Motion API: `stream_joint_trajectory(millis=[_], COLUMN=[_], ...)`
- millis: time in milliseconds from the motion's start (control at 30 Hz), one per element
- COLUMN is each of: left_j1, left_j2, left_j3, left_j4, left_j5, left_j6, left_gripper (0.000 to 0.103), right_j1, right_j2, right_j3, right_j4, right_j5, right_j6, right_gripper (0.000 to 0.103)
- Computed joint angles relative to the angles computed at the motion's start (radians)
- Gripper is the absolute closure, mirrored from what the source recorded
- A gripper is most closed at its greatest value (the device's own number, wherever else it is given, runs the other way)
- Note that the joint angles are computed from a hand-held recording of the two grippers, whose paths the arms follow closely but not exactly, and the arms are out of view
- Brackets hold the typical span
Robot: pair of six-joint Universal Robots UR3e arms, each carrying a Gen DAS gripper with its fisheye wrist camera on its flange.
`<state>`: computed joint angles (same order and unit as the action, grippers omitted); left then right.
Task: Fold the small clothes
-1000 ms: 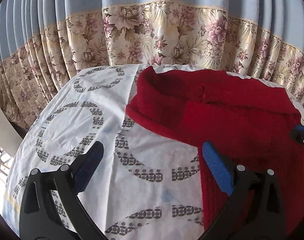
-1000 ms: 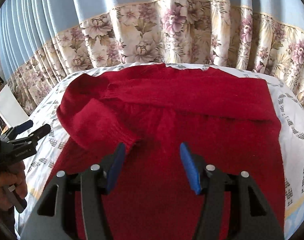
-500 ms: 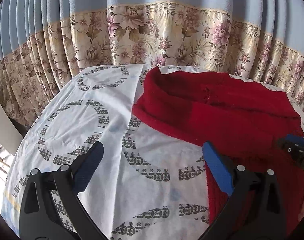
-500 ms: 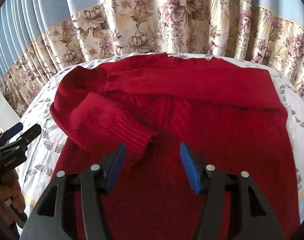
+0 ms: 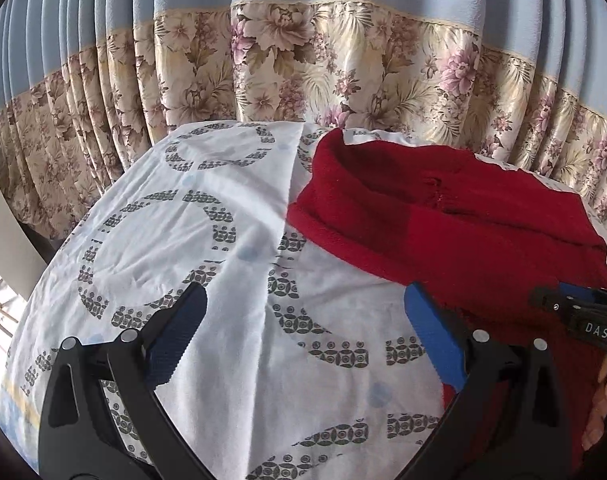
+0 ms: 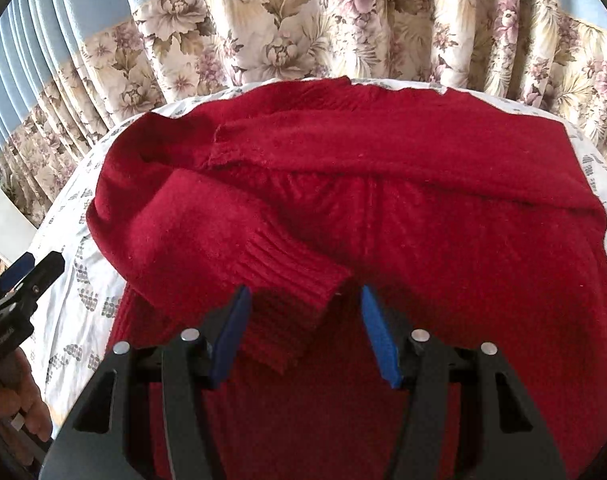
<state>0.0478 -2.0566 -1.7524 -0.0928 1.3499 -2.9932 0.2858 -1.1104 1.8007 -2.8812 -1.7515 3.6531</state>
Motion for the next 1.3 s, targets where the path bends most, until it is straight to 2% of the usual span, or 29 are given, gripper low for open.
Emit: stream_joint_trajectory(millis=[67, 133, 167, 200, 267, 367, 567, 733, 900, 1067, 1133, 1200, 1233, 1300], left_j1=[0.002, 0.001, 0.0, -0.002, -0.006, -0.003, -0.002, -0.037, -0.087, -0.15, -0.171, -0.19, -0.199, -0.209], left_j2=[-0.005, -0.012, -0.015, -0.015, -0.011, -0.006, -0.012, -0.044, -0.09, -0.17, -0.2, -0.219, -0.22, -0.201], left_j3=[0.005, 0.014, 0.019, 0.022, 0.025, 0.029, 0.06, 0.143, 0.263, 0.429, 0.484, 0.515, 0.515, 0.473], left_j4=[-0.001, -0.007, -0.013, -0.016, -0.019, -0.017, -0.034, -0.077, -0.144, -0.222, -0.254, -0.27, -0.272, -0.25], left_j5=[0.0, 0.003, 0.005, 0.011, 0.021, 0.028, 0.037, 0.063, 0.091, 0.127, 0.137, 0.153, 0.158, 0.161], left_j6=[-0.001, -0.005, -0.005, -0.004, 0.004, 0.007, -0.004, -0.012, -0.027, -0.051, -0.062, -0.067, -0.065, -0.051], left_gripper=[0.005, 0.005, 0.005, 0.005, 0.005, 0.005, 0.005, 0.005, 0.005, 0.005, 0.005, 0.005, 0.005, 0.005], right_j1=[0.006, 0.013, 0.017, 0.023, 0.025, 0.003, -0.07, -0.236, -0.459, -0.636, -0.685, -0.703, -0.723, -0.784], right_j2=[0.019, 0.034, 0.041, 0.047, 0.05, 0.024, -0.093, -0.193, -0.267, -0.261, -0.236, -0.226, -0.24, -0.313], right_j3=[-0.03, -0.052, -0.063, -0.071, -0.081, -0.061, -0.051, -0.009, 0.088, 0.165, 0.159, 0.188, 0.22, 0.329], right_j4=[0.015, 0.018, 0.02, 0.015, 0.005, -0.031, -0.012, 0.013, 0.018, 0.005, 0.045, 0.005, -0.02, -0.069], right_j5=[0.001, 0.012, 0.014, 0.009, 0.012, 0.041, -0.014, -0.005, 0.097, 0.162, 0.213, 0.191, 0.196, 0.259], right_j6=[-0.007, -0.024, -0.031, -0.039, -0.054, -0.08, -0.182, -0.261, -0.347, -0.415, -0.441, -0.429, -0.428, -0.442], right_gripper=[0.045, 0.053, 0.06, 0.073, 0.092, 0.095, 0.095, 0.095, 0.095, 0.095, 0.09, 0.067, 0.062, 0.06])
